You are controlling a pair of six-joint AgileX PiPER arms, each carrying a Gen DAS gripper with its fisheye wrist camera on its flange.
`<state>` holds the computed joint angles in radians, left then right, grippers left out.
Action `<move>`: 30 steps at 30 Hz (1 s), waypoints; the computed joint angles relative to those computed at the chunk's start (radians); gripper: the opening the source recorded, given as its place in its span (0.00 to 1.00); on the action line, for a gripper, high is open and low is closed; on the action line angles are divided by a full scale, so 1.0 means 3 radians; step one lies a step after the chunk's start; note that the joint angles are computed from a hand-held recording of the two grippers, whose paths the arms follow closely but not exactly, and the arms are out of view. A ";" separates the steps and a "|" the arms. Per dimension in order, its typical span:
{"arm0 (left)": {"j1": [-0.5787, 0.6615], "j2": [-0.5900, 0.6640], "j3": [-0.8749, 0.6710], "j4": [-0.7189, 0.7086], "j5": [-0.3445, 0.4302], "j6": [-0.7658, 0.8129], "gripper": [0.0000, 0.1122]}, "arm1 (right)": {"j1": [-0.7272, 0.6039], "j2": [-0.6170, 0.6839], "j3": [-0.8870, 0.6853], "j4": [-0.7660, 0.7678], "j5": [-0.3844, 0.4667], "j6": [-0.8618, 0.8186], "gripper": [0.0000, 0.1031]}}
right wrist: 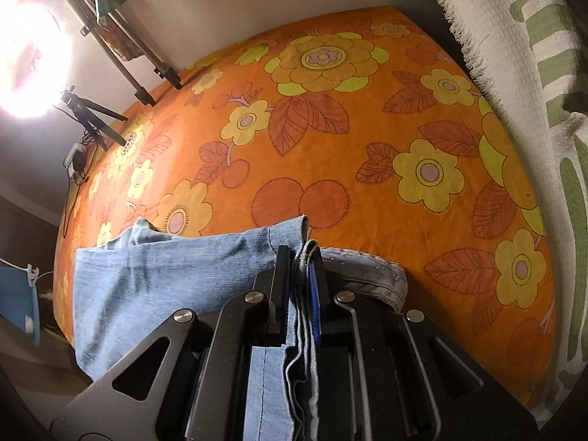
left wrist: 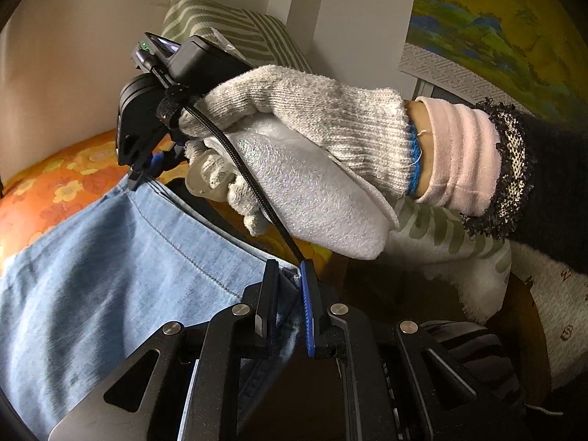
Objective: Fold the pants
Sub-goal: 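Open both tools and release the folded jeans onto the bed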
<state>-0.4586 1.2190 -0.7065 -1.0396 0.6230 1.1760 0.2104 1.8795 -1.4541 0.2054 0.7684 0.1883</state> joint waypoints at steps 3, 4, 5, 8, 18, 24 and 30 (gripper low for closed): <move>-0.0012 0.0002 -0.0017 0.0113 0.0022 -0.0097 0.11 | 0.0000 0.0017 0.0005 -0.0018 -0.0021 0.0003 0.09; -0.0013 -0.0004 -0.0025 0.0152 0.0039 -0.0128 0.12 | 0.0000 0.0023 -0.0003 -0.0025 -0.0016 0.0000 0.09; -0.0040 -0.0026 -0.0021 0.0199 0.0015 -0.0185 0.12 | 0.0011 0.0024 -0.0012 -0.0082 -0.0003 0.0044 0.10; -0.0164 -0.0115 0.0015 0.0393 -0.0090 -0.0426 0.15 | 0.0046 0.0000 -0.0035 -0.0311 0.0026 0.0237 0.17; 0.0007 -0.0520 0.0076 0.0955 0.0001 -0.1083 0.34 | 0.0014 -0.0362 0.0096 -0.0431 -0.0002 0.0416 0.28; 0.0745 -0.0929 0.0074 0.1074 0.0472 -0.1020 0.36 | 0.0205 -0.0634 0.0119 -0.0461 0.0010 0.0513 0.29; 0.1884 -0.1261 0.0042 0.0958 0.1157 -0.0614 0.38 | 0.0561 -0.0705 -0.0043 -0.0420 0.0010 0.0635 0.37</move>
<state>0.1067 0.8407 -0.6938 -0.7523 0.9700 0.9919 0.3788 1.6681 -1.4670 0.0793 0.7714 0.3787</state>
